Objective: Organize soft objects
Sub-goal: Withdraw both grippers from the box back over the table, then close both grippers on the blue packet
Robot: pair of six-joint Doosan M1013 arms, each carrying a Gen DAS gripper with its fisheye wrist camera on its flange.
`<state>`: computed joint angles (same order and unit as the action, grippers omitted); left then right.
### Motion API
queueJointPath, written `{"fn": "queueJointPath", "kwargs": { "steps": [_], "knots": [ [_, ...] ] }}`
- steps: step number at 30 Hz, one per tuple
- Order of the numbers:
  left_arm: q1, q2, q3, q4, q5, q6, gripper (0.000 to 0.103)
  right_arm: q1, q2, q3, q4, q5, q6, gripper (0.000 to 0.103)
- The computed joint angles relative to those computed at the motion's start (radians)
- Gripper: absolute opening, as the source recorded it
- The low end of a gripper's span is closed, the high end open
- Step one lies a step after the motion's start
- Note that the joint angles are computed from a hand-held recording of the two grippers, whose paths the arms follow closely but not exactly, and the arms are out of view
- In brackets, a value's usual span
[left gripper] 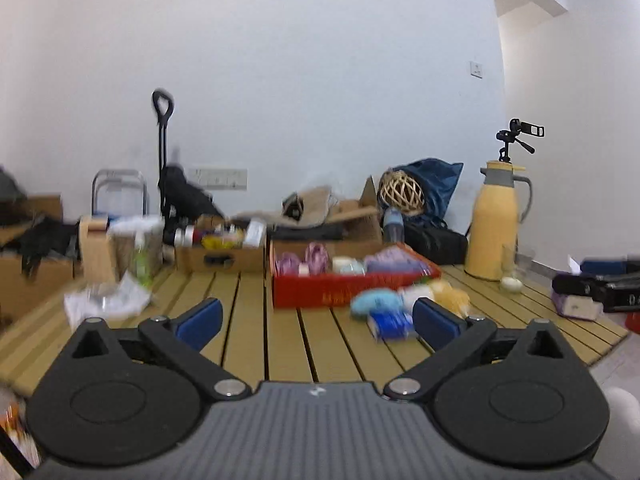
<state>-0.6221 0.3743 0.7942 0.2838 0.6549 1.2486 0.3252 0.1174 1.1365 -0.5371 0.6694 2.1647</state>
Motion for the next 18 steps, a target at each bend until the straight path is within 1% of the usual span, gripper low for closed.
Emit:
{"fn": "queueJointPath", "kwargs": {
  "steps": [1, 3, 4, 6, 7, 9, 12, 14, 16, 18],
  "knots": [
    [0.0, -0.017, 0.031, -0.014, -0.007, -0.004, 0.103, 0.001, -0.015, 0.025, 0.04, 0.002, -0.002, 0.091],
    [-0.001, -0.023, 0.038, -0.046, 0.007, 0.028, 0.103, 0.004, -0.02, 0.034, 0.112, 0.04, -0.062, 0.091],
    [-0.002, -0.022, 0.037, -0.04, 0.009, 0.039, 0.103, 0.008, -0.017, 0.031, 0.106, 0.058, -0.083, 0.09],
    [-0.007, -0.015, 0.026, -0.009, 0.005, 0.017, 0.103, 0.02, -0.011, 0.026, 0.037, 0.074, -0.036, 0.09],
    [-0.005, -0.009, 0.018, -0.018, 0.004, 0.012, 0.103, 0.019, -0.011, 0.028, 0.032, 0.062, -0.019, 0.09],
    [-0.002, 0.004, 0.0, -0.028, 0.012, -0.002, 0.103, 0.013, -0.003, 0.019, 0.066, 0.056, -0.035, 0.091],
    [0.001, 0.041, -0.052, -0.008, 0.058, -0.028, 0.103, 0.007, 0.017, 0.0, 0.102, 0.062, -0.072, 0.09],
    [0.008, 0.073, -0.099, -0.028, 0.089, -0.021, 0.103, -0.007, 0.031, -0.007, 0.144, 0.053, -0.093, 0.09],
    [0.014, 0.115, -0.162, -0.063, 0.12, 0.003, 0.103, -0.023, 0.052, -0.025, 0.185, 0.054, -0.113, 0.09],
    [0.026, 0.185, -0.27, -0.153, 0.17, 0.052, 0.103, -0.044, 0.082, -0.055, 0.22, 0.056, -0.115, 0.088]
  ]
}}
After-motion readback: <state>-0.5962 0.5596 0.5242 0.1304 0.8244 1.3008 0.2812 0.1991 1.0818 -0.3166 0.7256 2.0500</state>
